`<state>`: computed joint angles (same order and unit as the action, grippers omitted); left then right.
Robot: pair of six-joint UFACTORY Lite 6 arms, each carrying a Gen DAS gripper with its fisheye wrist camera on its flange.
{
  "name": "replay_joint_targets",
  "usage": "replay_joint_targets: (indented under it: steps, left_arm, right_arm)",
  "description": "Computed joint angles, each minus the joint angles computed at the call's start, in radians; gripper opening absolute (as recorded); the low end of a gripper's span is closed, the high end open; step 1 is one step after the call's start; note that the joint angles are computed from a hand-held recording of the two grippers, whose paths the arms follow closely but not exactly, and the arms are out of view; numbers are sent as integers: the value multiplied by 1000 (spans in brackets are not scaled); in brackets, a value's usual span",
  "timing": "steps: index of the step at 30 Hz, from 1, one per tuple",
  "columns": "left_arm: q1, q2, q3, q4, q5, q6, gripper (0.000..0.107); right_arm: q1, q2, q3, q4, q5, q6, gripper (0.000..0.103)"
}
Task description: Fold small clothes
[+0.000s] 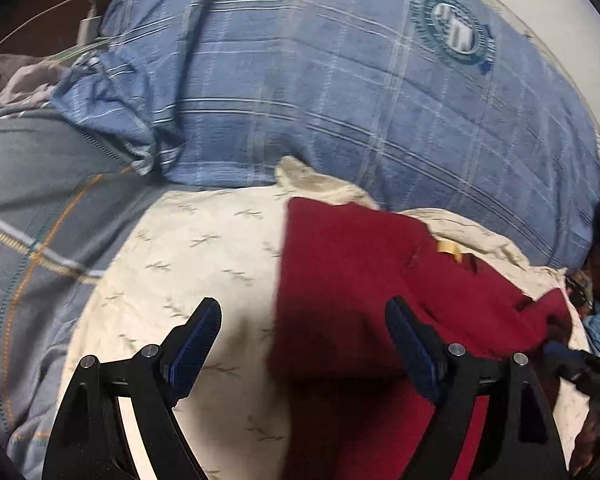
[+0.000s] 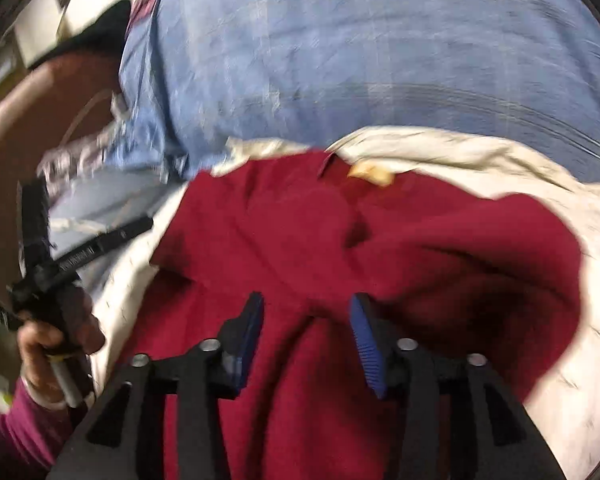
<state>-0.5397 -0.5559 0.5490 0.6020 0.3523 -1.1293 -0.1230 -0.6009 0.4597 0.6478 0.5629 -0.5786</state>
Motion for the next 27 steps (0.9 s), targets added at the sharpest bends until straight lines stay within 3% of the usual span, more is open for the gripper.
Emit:
replay_joint_targets:
  steps: [3,7,10,14,15,18,19,21,25,27]
  left_arm:
    - [-77,77,54,115,30,-110,83]
    - [-143,278,228,128,54,-65,83]
    - [-134,513,462,-5,65,142,83]
    - [-104,889,853,-228,180,442,83]
    - [-102,958,926,-258,214,486,78]
    - [-92,1121,1105,-358,286,591,30]
    - [-91,1152,1148,-350,303,581,22]
    - [-87,1126,1148,-373,286,596,9]
    - [-51,910,1003,-441,190,620,9]
    - [-22,791,936,-439,178,595,9]
  right_arm:
    - [-214,-116,-23,48,68,-126,70]
    - [-491,-26,-10,241,173,-407,71]
    - [-584,50,-28,321,197,-517,71]
    - [-712,121,-15,352,291,-626,71]
    - [-724,140,-9,357,297,-642,71]
    - [-753,160,-8,373,304,-680,71]
    - [-754,153,-13,371,303,-679,71]
    - [-755,132,-21,369,302,-686,71]
    - [-705,47,-59,340,291,-679,71]
    - [-616,-2,-89,315,207,-630,71]
